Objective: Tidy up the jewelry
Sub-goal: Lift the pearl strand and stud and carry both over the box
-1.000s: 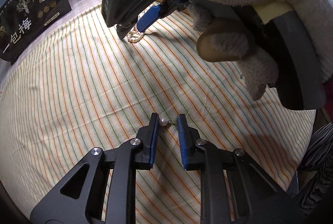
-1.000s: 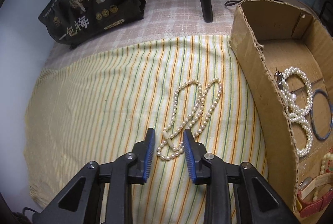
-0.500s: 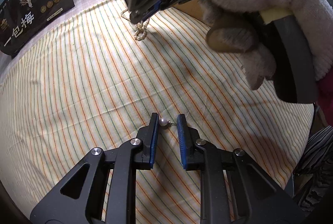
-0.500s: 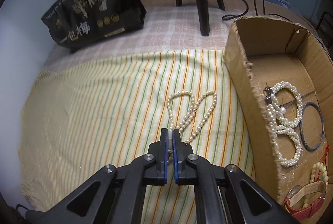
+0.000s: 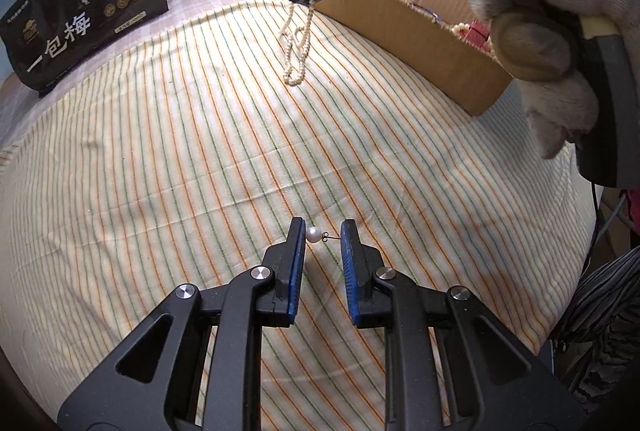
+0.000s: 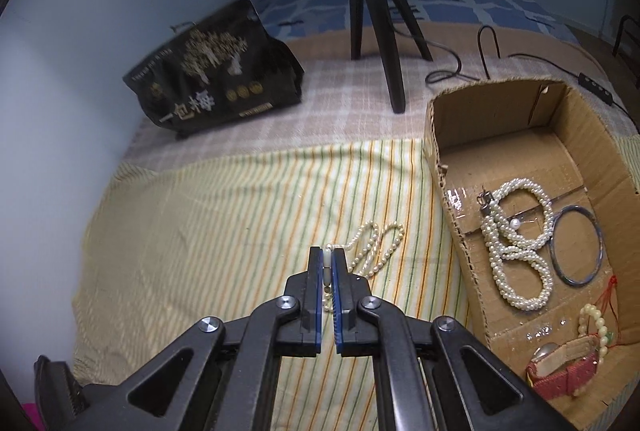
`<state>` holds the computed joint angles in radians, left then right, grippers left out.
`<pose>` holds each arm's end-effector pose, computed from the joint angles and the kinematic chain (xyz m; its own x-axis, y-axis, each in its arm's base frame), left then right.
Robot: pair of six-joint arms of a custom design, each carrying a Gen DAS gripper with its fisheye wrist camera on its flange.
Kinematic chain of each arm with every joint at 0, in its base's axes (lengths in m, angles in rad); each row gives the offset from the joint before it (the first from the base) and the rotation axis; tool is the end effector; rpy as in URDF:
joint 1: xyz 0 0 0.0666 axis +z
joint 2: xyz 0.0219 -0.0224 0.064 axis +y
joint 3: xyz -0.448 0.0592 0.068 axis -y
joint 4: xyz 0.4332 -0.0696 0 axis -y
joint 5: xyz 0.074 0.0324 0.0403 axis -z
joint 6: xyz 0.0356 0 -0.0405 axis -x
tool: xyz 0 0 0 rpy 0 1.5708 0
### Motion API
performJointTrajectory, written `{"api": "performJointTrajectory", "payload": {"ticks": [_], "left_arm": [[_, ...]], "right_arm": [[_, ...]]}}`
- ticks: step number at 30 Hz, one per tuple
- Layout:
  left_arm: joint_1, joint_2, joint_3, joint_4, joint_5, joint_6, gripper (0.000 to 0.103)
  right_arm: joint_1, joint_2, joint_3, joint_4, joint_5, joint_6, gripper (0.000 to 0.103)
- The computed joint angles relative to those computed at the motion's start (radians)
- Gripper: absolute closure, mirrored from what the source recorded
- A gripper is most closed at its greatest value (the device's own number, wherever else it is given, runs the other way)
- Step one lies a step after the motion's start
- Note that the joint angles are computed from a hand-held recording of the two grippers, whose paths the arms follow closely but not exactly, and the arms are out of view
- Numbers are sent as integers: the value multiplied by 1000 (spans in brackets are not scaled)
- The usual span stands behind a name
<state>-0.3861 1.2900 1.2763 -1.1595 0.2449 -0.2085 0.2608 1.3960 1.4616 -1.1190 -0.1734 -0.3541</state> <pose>0.4024 -0.1733 0.4738 -0.7420 0.5184 -0.4251 0.6193 0.7728 -0.1386 0.4787 0.1337 0.5171 -0.9043 0.1122 -0.4119 -0.0244 0.9497 0.3122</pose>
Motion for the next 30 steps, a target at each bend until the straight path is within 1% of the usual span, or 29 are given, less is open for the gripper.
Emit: {"api": "performJointTrajectory", "payload": {"ticks": [4, 10, 15, 19, 24, 30], "left_arm": [[-19, -19, 5, -5, -7, 28, 86], [-24, -47, 9, -10, 0, 55, 86], [-30, -38, 35, -6, 8, 77, 86], [-46, -36, 57, 2, 12, 95, 86], [-56, -35, 78, 12, 15, 112, 86], [-66, -25, 109, 24, 29, 139, 86]], "right_arm": [[2, -20, 7, 10, -5, 0, 102], [1, -47, 20, 18, 1, 12, 102], [-9, -65, 35, 24, -11, 16, 102], [-10, -78, 53, 27, 2, 31, 102], [-9, -94, 73, 29, 36, 64, 102], [-24, -108, 96, 43, 54, 78, 102]]}}
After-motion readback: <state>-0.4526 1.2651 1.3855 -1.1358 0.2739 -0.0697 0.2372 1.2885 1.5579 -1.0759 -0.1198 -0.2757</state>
